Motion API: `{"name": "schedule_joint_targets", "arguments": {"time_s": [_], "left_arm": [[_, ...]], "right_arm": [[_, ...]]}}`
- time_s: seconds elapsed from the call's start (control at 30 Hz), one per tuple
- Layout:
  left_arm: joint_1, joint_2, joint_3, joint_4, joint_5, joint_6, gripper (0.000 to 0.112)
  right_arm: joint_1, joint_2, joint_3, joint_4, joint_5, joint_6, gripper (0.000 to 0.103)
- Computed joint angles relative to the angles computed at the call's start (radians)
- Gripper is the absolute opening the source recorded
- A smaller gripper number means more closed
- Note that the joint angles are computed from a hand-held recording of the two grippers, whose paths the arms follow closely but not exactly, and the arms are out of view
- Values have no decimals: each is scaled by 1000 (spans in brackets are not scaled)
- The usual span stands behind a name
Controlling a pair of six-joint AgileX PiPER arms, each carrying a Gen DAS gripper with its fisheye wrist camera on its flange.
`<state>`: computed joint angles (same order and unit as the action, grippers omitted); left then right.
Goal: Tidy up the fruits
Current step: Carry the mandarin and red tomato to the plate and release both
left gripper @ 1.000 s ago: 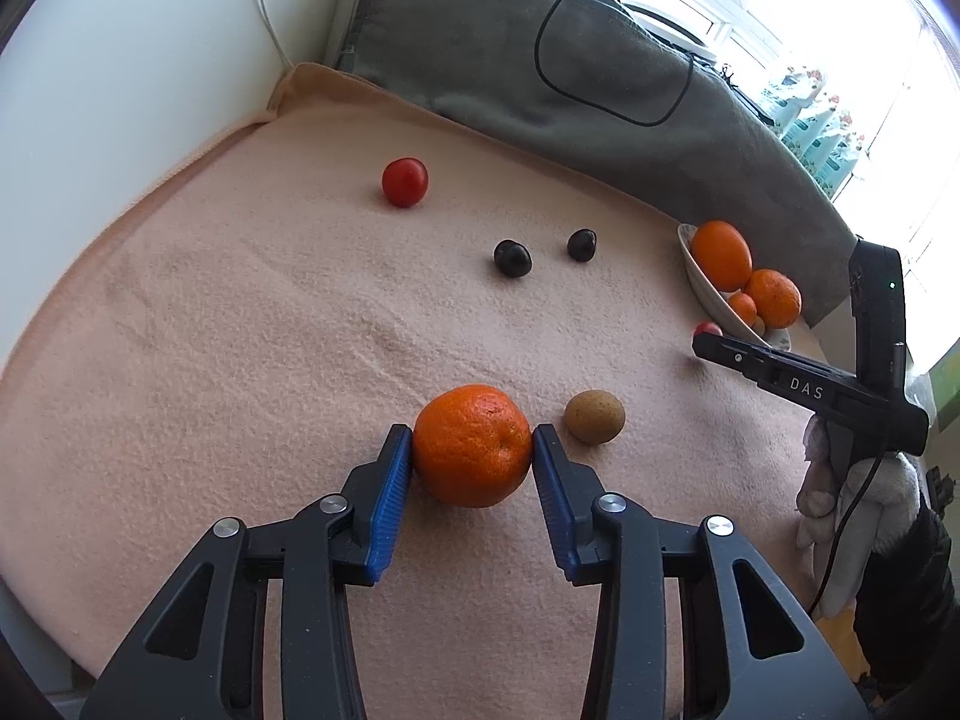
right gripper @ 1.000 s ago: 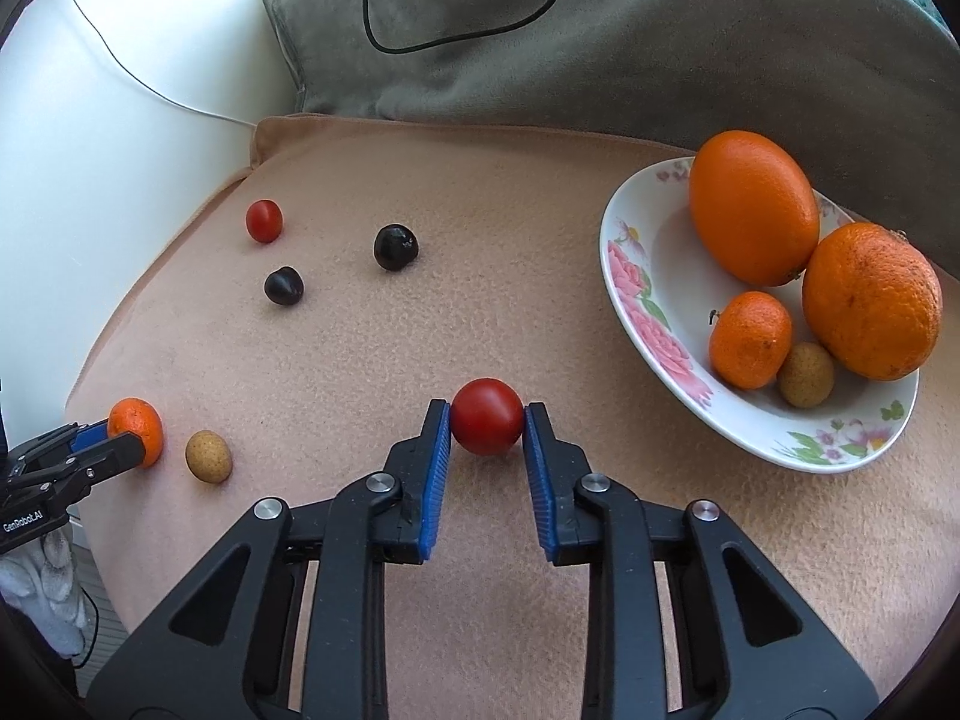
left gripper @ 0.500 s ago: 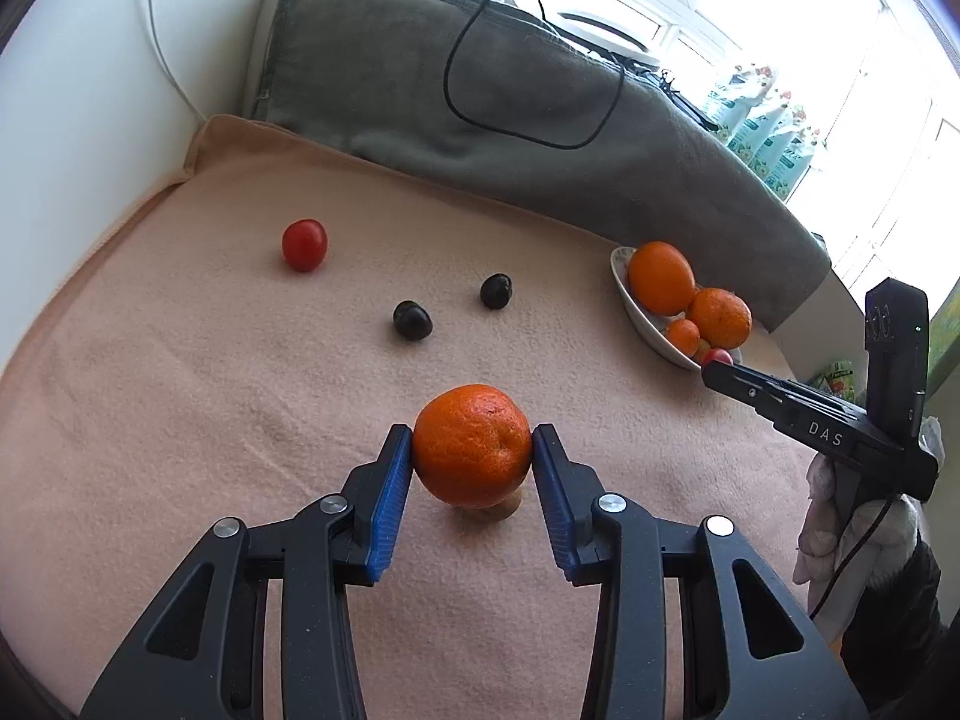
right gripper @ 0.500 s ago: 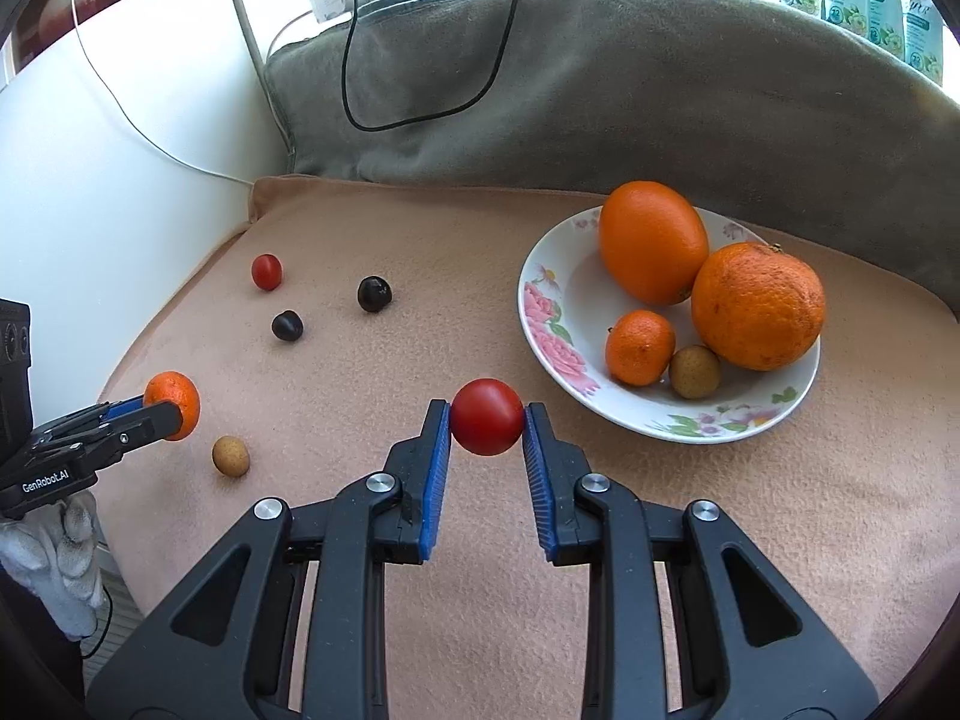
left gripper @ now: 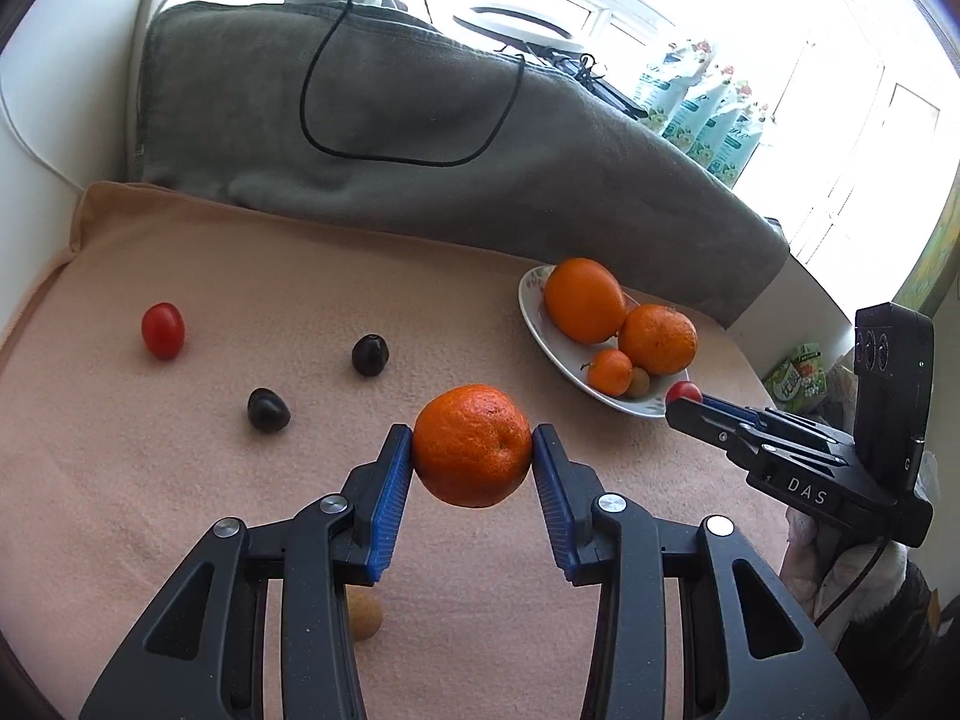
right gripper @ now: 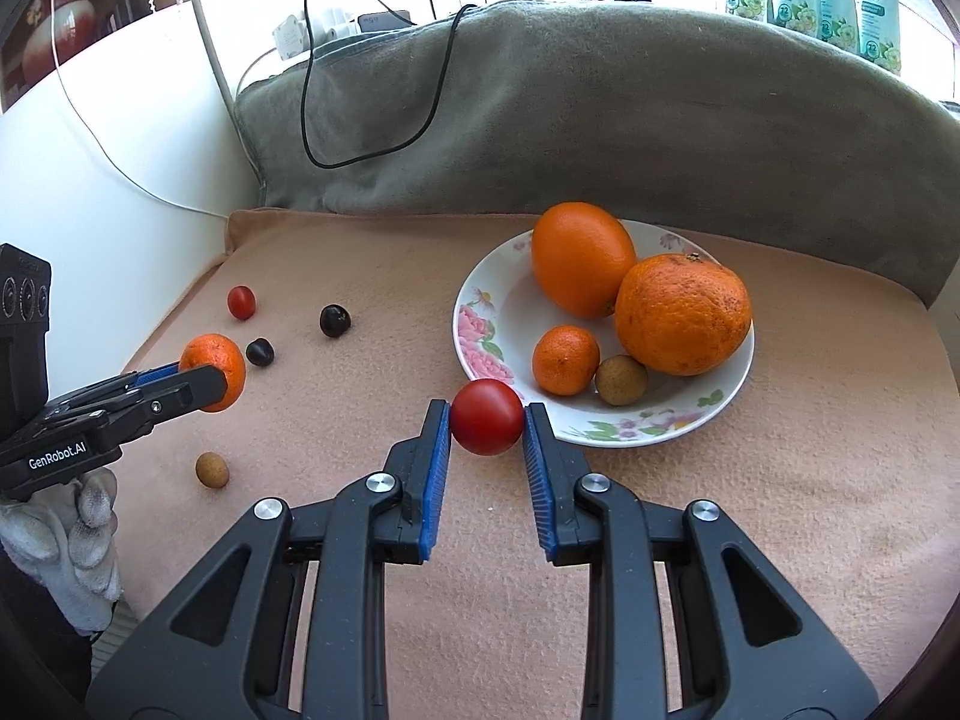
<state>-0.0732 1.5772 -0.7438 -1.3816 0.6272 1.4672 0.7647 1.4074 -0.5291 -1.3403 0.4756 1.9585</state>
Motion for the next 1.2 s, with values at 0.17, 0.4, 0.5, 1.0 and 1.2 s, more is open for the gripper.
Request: {"name": "schedule_joint_targets", "arguments": {"time_s": [0.17, 0.4, 0.5, 1.0, 1.2], "left_arm": [[-63, 35, -60, 6, -17, -34, 39], [-138, 98, -156, 33, -43, -94, 39], [-164, 128, -196, 52, -50, -126, 39], [-255, 255, -361, 156, -68, -266, 39], [-267, 275, -388, 172, -66, -289, 39]], "right_arm": [[-38, -6, 11, -20, -23, 8, 26], [-90, -6, 14, -52, -56, 16, 26], [-114, 3, 10, -68, -77, 18, 26], [-200, 35, 2, -125, -145, 21, 26], [-205, 48, -7, -127, -145, 16, 26]]}}
